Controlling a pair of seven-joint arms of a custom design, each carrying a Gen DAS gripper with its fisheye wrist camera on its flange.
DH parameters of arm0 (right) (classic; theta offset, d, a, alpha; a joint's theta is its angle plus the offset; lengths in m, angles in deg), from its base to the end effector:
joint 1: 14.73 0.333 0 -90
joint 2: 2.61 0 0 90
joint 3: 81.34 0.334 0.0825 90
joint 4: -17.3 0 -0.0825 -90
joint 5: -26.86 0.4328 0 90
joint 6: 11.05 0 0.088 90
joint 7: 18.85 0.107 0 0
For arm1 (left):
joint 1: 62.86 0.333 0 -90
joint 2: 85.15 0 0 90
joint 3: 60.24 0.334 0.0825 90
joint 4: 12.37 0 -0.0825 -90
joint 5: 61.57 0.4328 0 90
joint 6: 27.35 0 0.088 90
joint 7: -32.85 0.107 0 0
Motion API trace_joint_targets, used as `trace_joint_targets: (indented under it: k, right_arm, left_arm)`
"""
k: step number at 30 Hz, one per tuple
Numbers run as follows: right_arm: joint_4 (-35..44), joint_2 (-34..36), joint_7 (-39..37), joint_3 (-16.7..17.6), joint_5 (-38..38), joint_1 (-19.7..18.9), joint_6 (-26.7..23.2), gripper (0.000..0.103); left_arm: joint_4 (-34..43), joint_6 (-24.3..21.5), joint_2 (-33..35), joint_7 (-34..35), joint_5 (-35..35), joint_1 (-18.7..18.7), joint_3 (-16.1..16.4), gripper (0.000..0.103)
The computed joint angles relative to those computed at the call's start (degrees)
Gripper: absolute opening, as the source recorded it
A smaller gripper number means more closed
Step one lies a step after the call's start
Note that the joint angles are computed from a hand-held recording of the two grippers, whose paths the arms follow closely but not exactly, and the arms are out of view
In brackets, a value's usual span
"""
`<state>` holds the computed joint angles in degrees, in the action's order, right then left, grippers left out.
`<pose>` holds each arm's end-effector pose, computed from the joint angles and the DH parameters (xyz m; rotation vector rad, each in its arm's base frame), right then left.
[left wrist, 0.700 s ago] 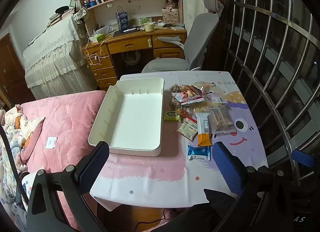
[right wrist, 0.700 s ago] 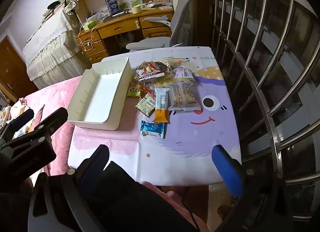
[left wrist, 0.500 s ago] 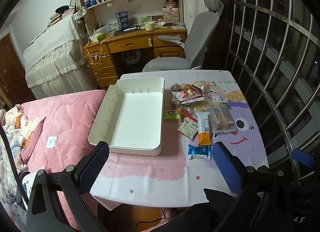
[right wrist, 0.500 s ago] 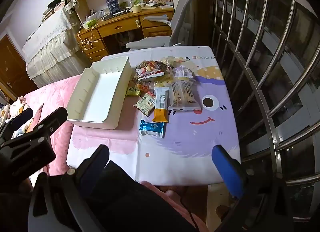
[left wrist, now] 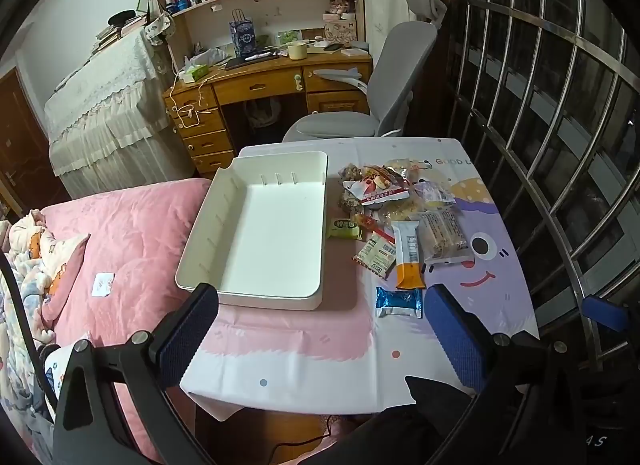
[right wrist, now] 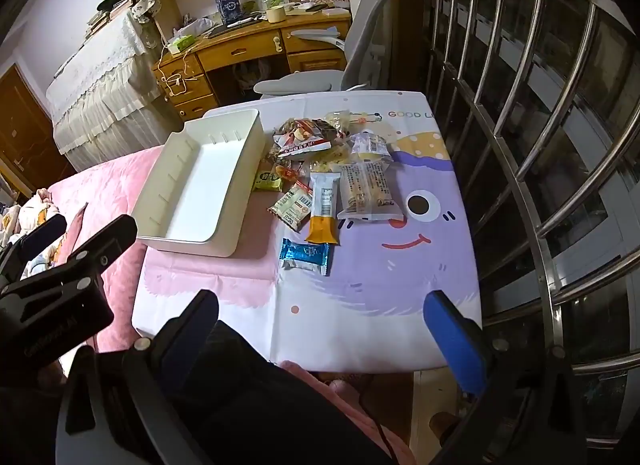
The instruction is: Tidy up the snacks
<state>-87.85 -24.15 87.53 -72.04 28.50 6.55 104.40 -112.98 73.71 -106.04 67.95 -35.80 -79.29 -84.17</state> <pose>0.4269 0.2769 0.7565 -2.0707 1.6110 -0.3125 0.3747 -0.3334 0.7606 -1.9826 1.5516 -0.4692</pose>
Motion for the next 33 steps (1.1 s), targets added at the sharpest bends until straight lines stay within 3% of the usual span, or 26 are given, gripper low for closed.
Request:
trace_joint_targets:
  k: [20, 33]
  right_arm:
    - [0.5, 0.5, 2.2, 0.8, -0.7, 0.4, -1.3, 0.103]
    - [1.3, 0.8, 8.0, 2.9, -4.9, 0.8, -2.1, 0.103]
  left_arm:
    - [-1.7, 1.0, -1.6, 3.4, -4.0, 0.1, 1.8, 0.102]
    - [-4.4, 3.2, -4.2, 7.8, -6.8, 1.1, 3.2, 0.102]
